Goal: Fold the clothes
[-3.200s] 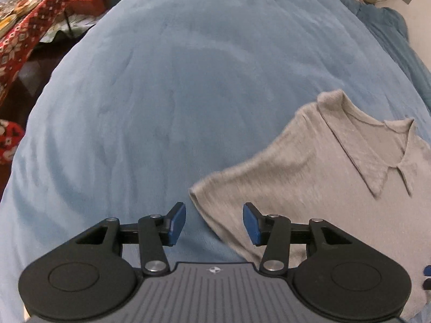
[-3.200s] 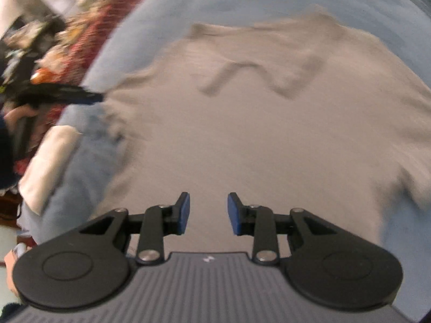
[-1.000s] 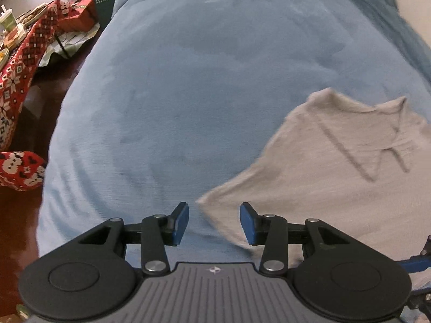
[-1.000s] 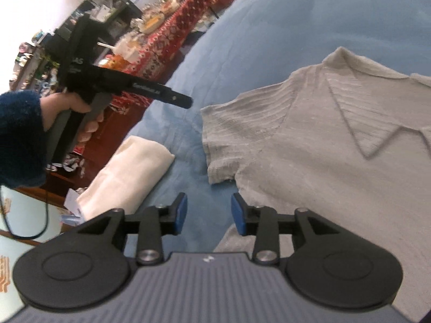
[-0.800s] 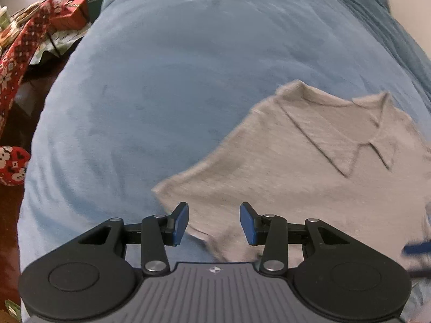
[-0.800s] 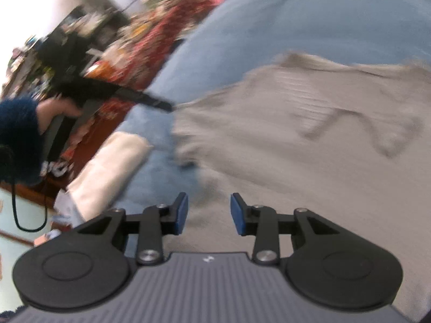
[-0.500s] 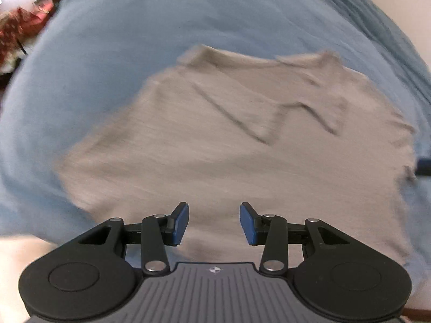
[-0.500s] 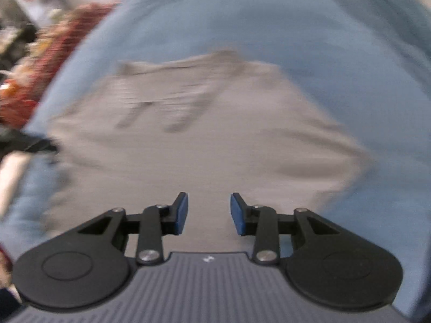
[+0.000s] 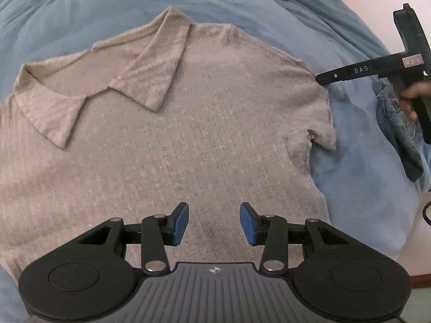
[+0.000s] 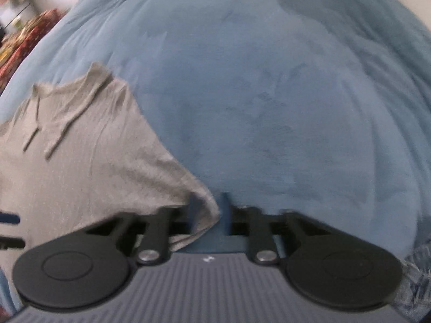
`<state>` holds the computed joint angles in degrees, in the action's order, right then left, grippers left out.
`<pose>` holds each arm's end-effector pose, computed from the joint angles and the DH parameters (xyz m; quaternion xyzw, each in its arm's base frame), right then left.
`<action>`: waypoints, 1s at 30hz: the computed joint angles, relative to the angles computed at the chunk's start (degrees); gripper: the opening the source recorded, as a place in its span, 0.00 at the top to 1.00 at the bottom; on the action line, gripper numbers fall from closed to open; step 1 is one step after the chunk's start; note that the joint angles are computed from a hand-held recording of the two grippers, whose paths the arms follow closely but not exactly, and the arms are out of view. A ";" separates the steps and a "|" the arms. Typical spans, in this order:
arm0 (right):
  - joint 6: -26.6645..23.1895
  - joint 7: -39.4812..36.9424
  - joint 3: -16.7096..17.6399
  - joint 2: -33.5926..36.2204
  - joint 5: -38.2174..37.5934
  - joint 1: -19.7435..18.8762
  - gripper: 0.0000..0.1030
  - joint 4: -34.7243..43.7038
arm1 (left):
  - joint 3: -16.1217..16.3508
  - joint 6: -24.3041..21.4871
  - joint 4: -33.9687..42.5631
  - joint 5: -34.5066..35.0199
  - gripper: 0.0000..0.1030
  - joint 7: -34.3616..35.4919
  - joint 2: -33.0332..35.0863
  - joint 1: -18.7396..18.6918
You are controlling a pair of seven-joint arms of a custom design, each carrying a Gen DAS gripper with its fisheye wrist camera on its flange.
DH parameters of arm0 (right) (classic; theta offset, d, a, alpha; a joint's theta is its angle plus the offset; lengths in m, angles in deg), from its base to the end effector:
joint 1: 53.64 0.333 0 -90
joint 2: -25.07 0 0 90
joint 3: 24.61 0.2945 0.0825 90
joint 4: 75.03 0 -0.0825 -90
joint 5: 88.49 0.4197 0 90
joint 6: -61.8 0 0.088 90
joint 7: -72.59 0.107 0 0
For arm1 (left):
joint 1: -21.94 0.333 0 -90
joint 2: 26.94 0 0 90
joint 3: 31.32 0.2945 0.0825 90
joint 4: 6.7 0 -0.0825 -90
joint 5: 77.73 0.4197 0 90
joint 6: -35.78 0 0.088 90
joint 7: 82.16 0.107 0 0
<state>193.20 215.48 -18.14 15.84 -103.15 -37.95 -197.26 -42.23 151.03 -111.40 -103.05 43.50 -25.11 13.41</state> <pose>0.5298 0.2116 0.4753 -0.5434 0.8162 -0.1364 0.1408 0.5789 -0.2300 0.4979 0.3663 -0.9040 0.2107 0.0653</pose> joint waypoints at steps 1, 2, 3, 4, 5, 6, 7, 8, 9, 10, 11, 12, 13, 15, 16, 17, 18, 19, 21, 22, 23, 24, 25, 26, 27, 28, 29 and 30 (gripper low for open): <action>-1.37 -0.96 0.06 0.27 -0.30 0.07 0.97 0.69 | 0.08 -0.53 0.23 0.01 0.60 -0.21 0.31 0.09; -2.66 -1.29 0.14 0.19 -0.83 0.08 0.97 1.14 | 0.17 -0.82 0.33 0.26 0.60 -0.19 0.44 0.21; -3.27 -0.59 0.23 -0.26 -1.50 -0.02 0.97 1.07 | 0.24 -0.97 0.37 0.57 0.60 -0.22 0.55 0.33; -3.56 0.86 0.35 -0.88 -2.12 -0.18 0.97 0.76 | 0.30 -0.70 0.24 1.01 0.60 -0.39 0.53 0.43; -3.70 1.91 0.29 -1.45 -2.35 -0.39 0.97 0.36 | 0.39 -0.56 0.19 1.37 0.60 -0.53 0.59 0.57; -3.66 2.46 0.19 -1.82 -2.34 -0.57 0.97 -0.17 | 0.53 -0.75 0.36 1.52 0.60 -0.52 0.82 0.78; -3.49 2.82 0.13 -1.96 -2.32 -0.72 0.95 -0.70 | 0.69 -0.90 0.50 1.76 0.60 -0.45 0.95 1.05; -3.33 3.08 0.10 -2.05 -2.35 -0.84 0.95 -1.15 | 0.84 -0.93 0.58 2.04 0.60 -0.31 1.04 1.32; -3.16 3.24 0.11 -2.08 -2.44 -0.92 0.92 -1.55 | 0.97 -0.62 0.55 2.44 0.60 0.01 0.99 1.57; -3.18 3.37 0.15 -2.19 -2.59 -0.97 0.88 -1.84 | 1.15 -0.16 0.47 2.98 0.60 0.29 0.90 1.86; -3.39 3.37 0.24 -2.37 -2.89 -1.01 0.85 -2.03 | 1.41 0.56 0.33 3.82 0.60 0.14 0.72 2.20; -4.07 3.55 0.40 -2.61 -3.37 -1.06 0.75 -2.06 | 1.67 1.29 0.19 4.67 0.60 -0.02 0.56 2.55; -5.33 4.02 0.66 -3.06 -3.99 -1.11 0.65 -1.99 | 1.92 2.04 0.08 5.52 0.60 -0.18 0.43 2.90; -7.94 5.16 1.19 -4.32 -4.93 -1.10 0.62 -2.02 | 2.58 2.60 0.55 7.02 0.60 -1.02 0.74 3.82; -9.88 5.73 1.54 -4.74 -5.40 -1.06 0.62 -1.62 | 2.87 2.68 0.84 7.64 0.60 -1.36 0.94 4.30; -11.92 5.86 1.87 -5.05 -5.81 -0.92 0.61 -1.09 | 3.21 3.08 0.90 8.47 0.60 -1.56 0.93 4.85; -13.54 6.10 2.23 -5.56 -5.89 -0.59 0.61 -0.74 | 3.59 3.53 0.74 9.21 0.60 -1.54 0.68 5.48; -14.62 6.60 2.59 -6.21 -5.68 -0.17 0.61 -0.51 | 3.96 3.88 0.43 9.70 0.59 -1.38 0.30 6.11; -15.86 7.70 3.40 -7.13 -4.93 0.83 0.61 0.10 | 4.71 4.61 -0.11 10.66 0.59 -1.07 -0.36 7.36; -16.32 8.55 4.03 -7.35 -4.45 1.51 0.61 0.66 | 5.11 4.69 -0.28 11.10 0.58 -1.14 -0.60 8.00; -16.50 9.40 4.54 -7.36 -3.90 2.18 0.61 1.27 | 5.57 3.99 -0.23 11.46 0.58 -1.80 -0.66 8.71; -16.13 10.56 4.95 -7.33 -2.95 2.90 0.61 1.74 | 6.03 3.18 -0.25 11.79 0.59 -2.49 -0.76 9.45; -15.40 12.25 5.37 -7.46 -1.48 3.75 0.61 1.94 | 6.49 2.26 -0.61 12.07 0.59 -3.18 -1.08 10.21; -14.44 14.05 5.76 -7.44 0.19 4.62 0.61 2.03 | 6.80 1.80 -1.18 12.51 0.59 -3.67 -1.53 10.82; -13.93 15.79 6.18 -7.05 1.60 5.42 0.61 2.43 | 7.13 1.33 -1.71 12.97 0.59 -4.16 -1.96 11.43; -14.16 17.43 6.63 -6.18 2.72 6.15 0.60 3.26 | 7.44 0.86 -2.20 13.22 0.59 -4.44 -2.36 12.00; -14.25 19.08 7.04 -5.28 3.69 6.93 0.60 4.04 | 7.69 0.31 -2.60 12.84 0.59 -4.07 -2.76 12.49; -13.91 20.60 7.34 -4.57 4.50 7.71 0.60 4.46 | 7.90 -0.43 -2.86 12.24 0.59 -3.45 -3.08 12.90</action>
